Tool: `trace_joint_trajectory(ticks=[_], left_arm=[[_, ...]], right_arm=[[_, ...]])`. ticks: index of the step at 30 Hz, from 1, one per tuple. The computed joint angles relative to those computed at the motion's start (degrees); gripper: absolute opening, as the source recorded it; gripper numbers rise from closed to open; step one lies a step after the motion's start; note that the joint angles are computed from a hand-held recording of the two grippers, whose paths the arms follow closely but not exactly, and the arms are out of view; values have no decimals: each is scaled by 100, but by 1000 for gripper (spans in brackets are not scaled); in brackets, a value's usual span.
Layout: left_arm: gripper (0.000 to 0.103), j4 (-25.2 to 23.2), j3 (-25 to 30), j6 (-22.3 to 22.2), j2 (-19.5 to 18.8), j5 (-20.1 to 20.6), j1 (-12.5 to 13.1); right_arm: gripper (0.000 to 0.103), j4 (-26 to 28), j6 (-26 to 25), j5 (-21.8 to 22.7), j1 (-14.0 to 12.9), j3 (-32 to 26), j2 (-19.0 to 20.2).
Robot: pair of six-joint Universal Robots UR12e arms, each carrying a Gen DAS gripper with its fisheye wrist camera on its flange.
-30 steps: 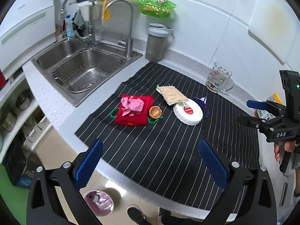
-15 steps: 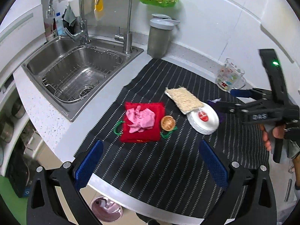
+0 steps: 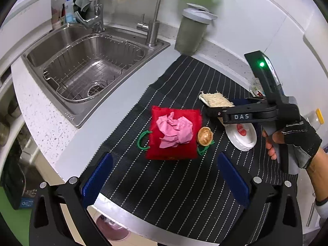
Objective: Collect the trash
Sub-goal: 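Lower the right gripper and grasp the loofah sponge, then lift the sponge with the right gripper while the left gripper lowers toward the pink tissue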
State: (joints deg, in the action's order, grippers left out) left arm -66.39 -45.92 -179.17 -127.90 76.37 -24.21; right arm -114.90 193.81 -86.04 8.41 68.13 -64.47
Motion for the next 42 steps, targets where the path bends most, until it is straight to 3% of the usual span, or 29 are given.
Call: trace_joint_trajectory(ticks=[1,7,22,32,33,35,37,38,42], left_arm=[[97,-14,15,0,-10,-8,8],[97,-31,65,-17,-62,-86,23],[97,-352,735,202,-494,-309,-71],[97,-734,1183,211,-872,-226,-99],[96,-749,1195,216,-885,-232,-101],[74,-861,1267,262,-928,-219,-109],[60,-930,1309,277,-956,-198,-118],[46,-941,1308,280,-956,-203,-119],[39,-861,1224,294,-902,-209,-126]], right_arm=[[69,45,-27,-38,8,-29,23],[63,-59,-116,-64,15,9,-13],[62,-630,-131,127,-104,624,-712],[62,-753,-6,150,-203,1039,-1033],[62,-754,-7,152,-208,1045,-1036],[62,-761,-5,160,-213,1065,-1050],[62,-787,-11,172,-216,1087,-1065],[62,-799,-15,173,-215,1096,-1070],[62,-848,-52,197,-217,1132,-1101]])
